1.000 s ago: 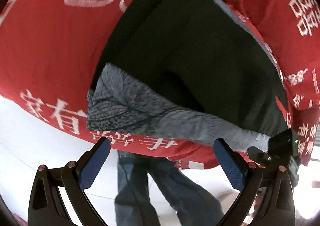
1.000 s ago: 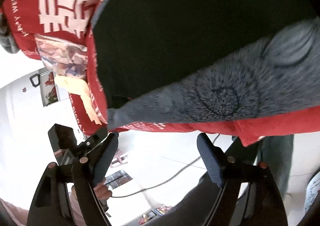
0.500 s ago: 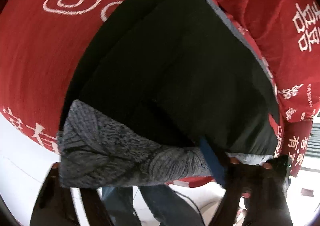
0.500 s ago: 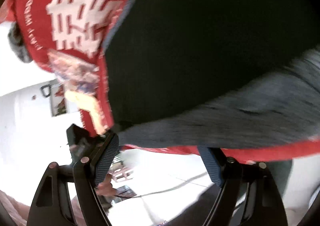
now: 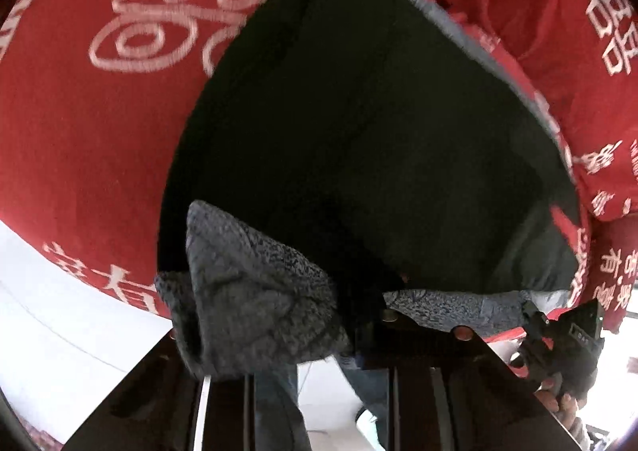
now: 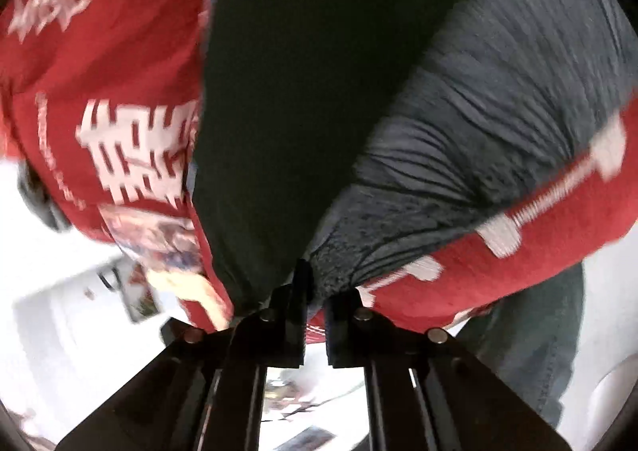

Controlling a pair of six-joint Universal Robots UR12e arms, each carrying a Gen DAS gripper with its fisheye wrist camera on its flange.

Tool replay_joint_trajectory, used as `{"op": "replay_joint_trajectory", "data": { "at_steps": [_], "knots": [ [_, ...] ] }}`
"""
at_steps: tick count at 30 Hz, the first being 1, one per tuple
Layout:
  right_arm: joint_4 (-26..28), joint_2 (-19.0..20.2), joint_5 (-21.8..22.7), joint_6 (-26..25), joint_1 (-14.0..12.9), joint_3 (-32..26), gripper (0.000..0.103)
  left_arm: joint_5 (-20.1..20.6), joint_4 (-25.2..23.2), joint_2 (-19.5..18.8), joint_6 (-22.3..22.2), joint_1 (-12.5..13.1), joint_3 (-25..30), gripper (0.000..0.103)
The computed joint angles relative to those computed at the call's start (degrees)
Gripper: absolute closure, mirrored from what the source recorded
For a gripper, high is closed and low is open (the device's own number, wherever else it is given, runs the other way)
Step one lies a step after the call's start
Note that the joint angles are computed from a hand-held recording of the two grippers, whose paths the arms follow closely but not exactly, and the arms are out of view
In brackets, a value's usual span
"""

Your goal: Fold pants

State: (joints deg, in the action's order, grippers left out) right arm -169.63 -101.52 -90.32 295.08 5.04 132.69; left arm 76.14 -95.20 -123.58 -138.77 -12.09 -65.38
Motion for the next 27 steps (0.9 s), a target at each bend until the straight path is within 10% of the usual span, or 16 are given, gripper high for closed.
{"op": "replay_joint_trajectory", "data": {
  "at_steps": [8, 14, 25, 27],
  "knots": [
    [12.32, -3.22, 16.29, -32.52, -16.62, -5.65, 0.095, -7.96, -0.71, -2.08, -5.57, -2.28, 7.79, 0.079],
    [17.83, 1.05, 28.1, -51.95, -28.61, -8.91, 0.095, -8.06, 12.14, -6.18, -12.16, -6.17, 11.94, 0.078],
    [20.3, 10.74, 36.27, -56.98, -35.43, -7.62, 0.091, -2.23, 13.34, -14.36, -19.25, -9.39, 20.86, 0.066],
    [21.6, 10.34, 36.71, -58.6, -35.43, -8.24, 0.072, -1.03, 17.54, -12.96, -18.95, -9.22, 19.4, 0.033]
  ]
}}
